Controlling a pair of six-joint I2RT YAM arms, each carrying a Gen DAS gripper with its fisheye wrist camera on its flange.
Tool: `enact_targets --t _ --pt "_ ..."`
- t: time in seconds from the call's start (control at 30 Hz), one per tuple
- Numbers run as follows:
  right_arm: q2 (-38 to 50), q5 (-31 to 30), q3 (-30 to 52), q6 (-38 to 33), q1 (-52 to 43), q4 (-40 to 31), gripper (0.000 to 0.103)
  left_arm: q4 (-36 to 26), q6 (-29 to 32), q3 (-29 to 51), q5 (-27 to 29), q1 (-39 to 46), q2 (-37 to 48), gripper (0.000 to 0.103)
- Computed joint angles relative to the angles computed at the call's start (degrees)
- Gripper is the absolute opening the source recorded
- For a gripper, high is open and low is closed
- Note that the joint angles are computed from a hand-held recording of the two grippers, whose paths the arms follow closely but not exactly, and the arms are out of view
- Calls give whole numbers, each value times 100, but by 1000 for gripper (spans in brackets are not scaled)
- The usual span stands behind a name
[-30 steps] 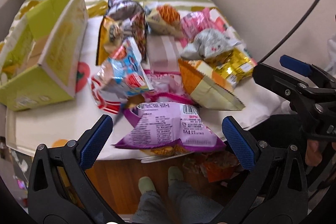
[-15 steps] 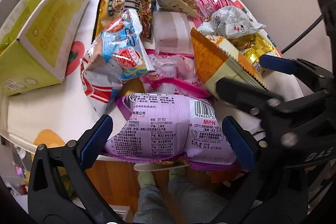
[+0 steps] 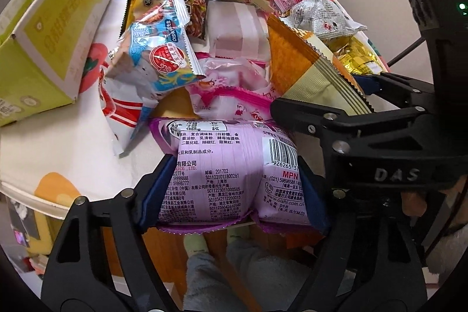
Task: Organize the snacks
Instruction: 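Grasp the purple biscuit pack with the left tool while the right tool grasps the orange bread pack, then lift both packs and carry them over the yellow-green box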
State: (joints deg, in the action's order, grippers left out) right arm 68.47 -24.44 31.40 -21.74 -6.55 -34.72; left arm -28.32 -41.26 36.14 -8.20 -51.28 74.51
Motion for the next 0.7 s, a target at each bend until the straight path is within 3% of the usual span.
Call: enact_targets --t 0.07,0.37,0.7 --pt "66 48 -3 -12 -15 28 77 9 0 -19 38 38 -43 74" --pt "-154 -123 -29 -89 -305 -162 65 -215 62 93 53 39 -167 68" --pt "-562 -446 176 -206 -810 -748 64 -541 74 216 -64 -45 -514 67"
